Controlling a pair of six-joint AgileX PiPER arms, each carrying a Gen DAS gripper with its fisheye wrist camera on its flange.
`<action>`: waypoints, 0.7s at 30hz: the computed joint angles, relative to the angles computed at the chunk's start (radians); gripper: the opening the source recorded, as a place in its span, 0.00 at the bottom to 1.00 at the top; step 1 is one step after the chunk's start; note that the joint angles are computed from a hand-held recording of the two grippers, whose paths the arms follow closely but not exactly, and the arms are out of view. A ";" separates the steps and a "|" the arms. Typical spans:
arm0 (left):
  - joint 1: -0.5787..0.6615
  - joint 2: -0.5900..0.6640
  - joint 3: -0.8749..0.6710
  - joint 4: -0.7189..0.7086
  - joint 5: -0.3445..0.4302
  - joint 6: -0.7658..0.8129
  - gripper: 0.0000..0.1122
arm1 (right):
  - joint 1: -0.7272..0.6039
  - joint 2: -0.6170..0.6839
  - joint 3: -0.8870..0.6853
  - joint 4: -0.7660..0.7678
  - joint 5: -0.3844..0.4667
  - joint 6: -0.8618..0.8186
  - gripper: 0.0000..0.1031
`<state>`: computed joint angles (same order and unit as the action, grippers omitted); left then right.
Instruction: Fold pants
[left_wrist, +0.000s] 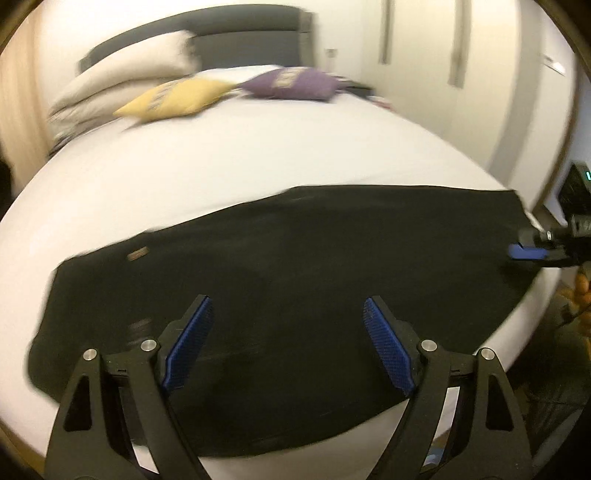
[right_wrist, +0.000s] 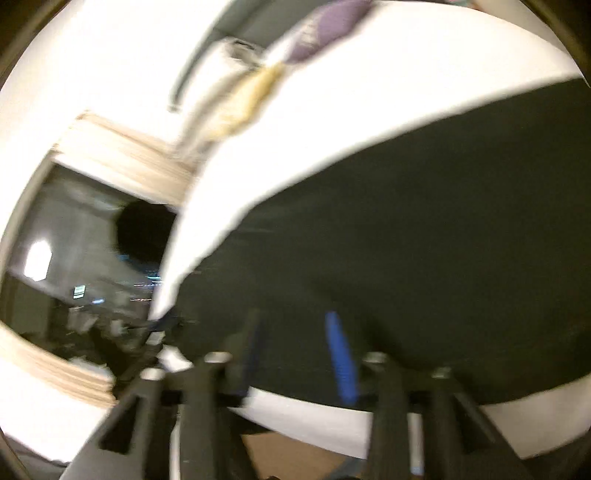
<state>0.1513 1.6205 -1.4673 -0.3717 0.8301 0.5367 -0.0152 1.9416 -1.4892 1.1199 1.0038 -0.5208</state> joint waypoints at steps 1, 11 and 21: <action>-0.032 0.007 -0.005 0.008 0.001 -0.011 0.74 | 0.013 0.010 -0.009 0.018 0.002 -0.012 0.53; -0.125 0.115 -0.009 0.092 0.014 -0.091 0.75 | -0.287 0.058 0.208 0.165 -0.056 -0.121 0.00; -0.164 0.004 0.057 0.140 0.033 -0.163 0.75 | -0.354 -0.064 0.244 0.239 -0.052 -0.149 0.52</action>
<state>-0.0125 1.6242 -1.4098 -0.2320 0.8634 0.3736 -0.3691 1.8780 -1.2453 1.3587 0.9515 -0.6695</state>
